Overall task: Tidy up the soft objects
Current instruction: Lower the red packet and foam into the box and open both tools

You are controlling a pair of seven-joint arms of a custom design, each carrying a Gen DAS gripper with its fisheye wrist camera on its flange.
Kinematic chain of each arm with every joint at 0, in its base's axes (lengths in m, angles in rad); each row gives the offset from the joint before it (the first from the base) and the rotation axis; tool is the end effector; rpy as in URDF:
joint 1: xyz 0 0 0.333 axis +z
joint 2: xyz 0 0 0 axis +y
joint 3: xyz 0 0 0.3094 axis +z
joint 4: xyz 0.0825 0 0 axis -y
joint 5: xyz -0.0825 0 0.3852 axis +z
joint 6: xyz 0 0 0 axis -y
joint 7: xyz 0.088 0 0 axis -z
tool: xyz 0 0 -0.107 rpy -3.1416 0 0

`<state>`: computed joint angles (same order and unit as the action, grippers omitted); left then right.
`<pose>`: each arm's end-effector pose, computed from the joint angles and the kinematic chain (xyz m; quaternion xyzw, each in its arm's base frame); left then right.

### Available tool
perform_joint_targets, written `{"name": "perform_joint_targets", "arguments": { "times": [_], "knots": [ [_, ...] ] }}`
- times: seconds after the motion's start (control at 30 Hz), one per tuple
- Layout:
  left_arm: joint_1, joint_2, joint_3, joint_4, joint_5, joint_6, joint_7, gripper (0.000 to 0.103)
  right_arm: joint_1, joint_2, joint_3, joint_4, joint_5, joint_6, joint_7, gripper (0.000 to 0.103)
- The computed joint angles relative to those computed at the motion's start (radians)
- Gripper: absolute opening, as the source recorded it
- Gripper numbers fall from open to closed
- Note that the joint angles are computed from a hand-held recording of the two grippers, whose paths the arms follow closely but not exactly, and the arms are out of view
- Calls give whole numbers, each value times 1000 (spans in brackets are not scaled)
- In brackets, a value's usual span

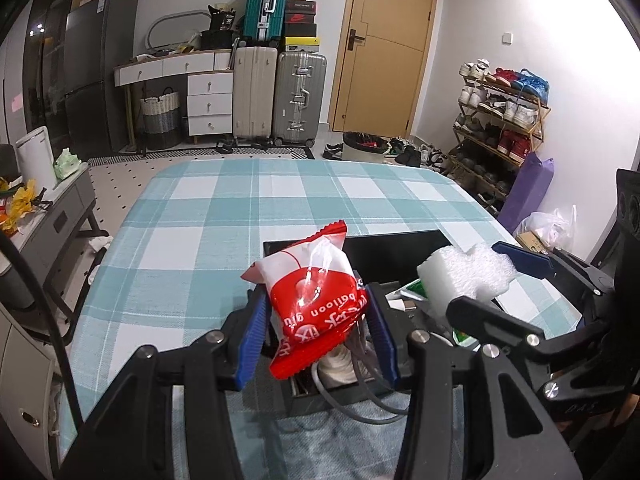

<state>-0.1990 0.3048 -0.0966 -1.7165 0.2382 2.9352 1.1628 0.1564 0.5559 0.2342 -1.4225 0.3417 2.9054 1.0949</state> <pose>0.6597 -0.2081 0.5139 -0.6083 0.6578 -0.3734 0.2404 0.7211 0.2267 0.4839 -0.7552 0.4601 -0.2183 0.4128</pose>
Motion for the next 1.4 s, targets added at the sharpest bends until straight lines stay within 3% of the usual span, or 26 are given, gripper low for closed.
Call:
{"name": "perform_joint_targets", "arguments": {
  "times": [0.57,0.9,1.0,1.07,1.13,1.17,1.23,1.4],
  "knots": [
    [7,62,-15,103,-44,-57,63,47,43,66,-62,83,-91,-28,91,90],
    [-4,82,-13,137,-43,-76,74,48,63,63,-101,72,-158,-14,154,101],
    [-6,75,-14,129,-41,-71,79,55,57,49,-103,50,-163,1,171,101],
    [-16,67,-3,123,-24,-72,70,68,49,39,-97,35,-162,8,174,101],
    [-34,54,17,107,10,-60,42,73,43,26,-94,14,-162,21,177,101],
    [-35,47,18,98,20,-52,38,83,39,19,-89,4,-161,27,174,101],
    [-65,23,57,68,86,-25,-19,92,33,4,-84,-20,-158,44,173,102],
    [-86,-26,93,5,201,4,-125,103,-2,-37,-42,-86,-129,89,153,102]
  ]
}}
